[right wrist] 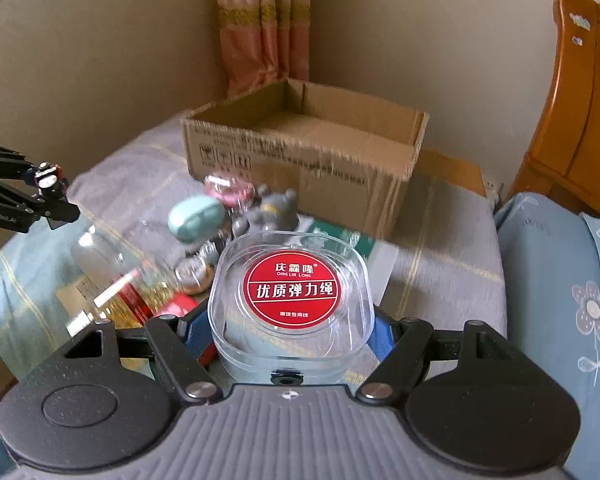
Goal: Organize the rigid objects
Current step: 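Carry both held items to the cardboard box and release them inside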
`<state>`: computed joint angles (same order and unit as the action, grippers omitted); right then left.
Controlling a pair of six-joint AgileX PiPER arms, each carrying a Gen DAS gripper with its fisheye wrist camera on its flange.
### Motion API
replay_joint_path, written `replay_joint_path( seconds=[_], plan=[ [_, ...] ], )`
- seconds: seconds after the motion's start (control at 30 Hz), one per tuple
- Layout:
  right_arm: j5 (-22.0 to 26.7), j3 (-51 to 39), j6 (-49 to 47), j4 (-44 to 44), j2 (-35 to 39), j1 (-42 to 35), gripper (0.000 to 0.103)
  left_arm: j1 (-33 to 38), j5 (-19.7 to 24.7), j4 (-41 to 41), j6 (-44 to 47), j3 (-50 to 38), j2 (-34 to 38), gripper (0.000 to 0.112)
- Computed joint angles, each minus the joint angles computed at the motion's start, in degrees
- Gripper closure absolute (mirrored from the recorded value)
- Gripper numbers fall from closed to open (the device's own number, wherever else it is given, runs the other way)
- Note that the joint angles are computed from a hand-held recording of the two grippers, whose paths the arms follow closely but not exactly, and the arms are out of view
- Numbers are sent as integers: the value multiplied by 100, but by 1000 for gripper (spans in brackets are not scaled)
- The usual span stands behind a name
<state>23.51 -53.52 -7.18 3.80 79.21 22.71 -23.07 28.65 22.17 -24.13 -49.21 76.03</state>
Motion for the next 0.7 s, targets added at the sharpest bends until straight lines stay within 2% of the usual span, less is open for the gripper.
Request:
replay_joint_path(
  seconds=[0.17,0.37,0.53,0.7],
  plan=[
    [161,-420,-441,332,114,-96,24,180,123,-893,1002,-537,216,63],
    [322,-1074,-480,186,392,-120,24,195,403,-1204,1472,-1355,663,63],
    [670,-2089,-662,364,1003,-234,24,313,851,-1801,2171,-2656,1394,63],
    [985,-3338,-744,674,1897,-484,24,383,1409,-1951,2291,-4342,2480,63]
  ],
)
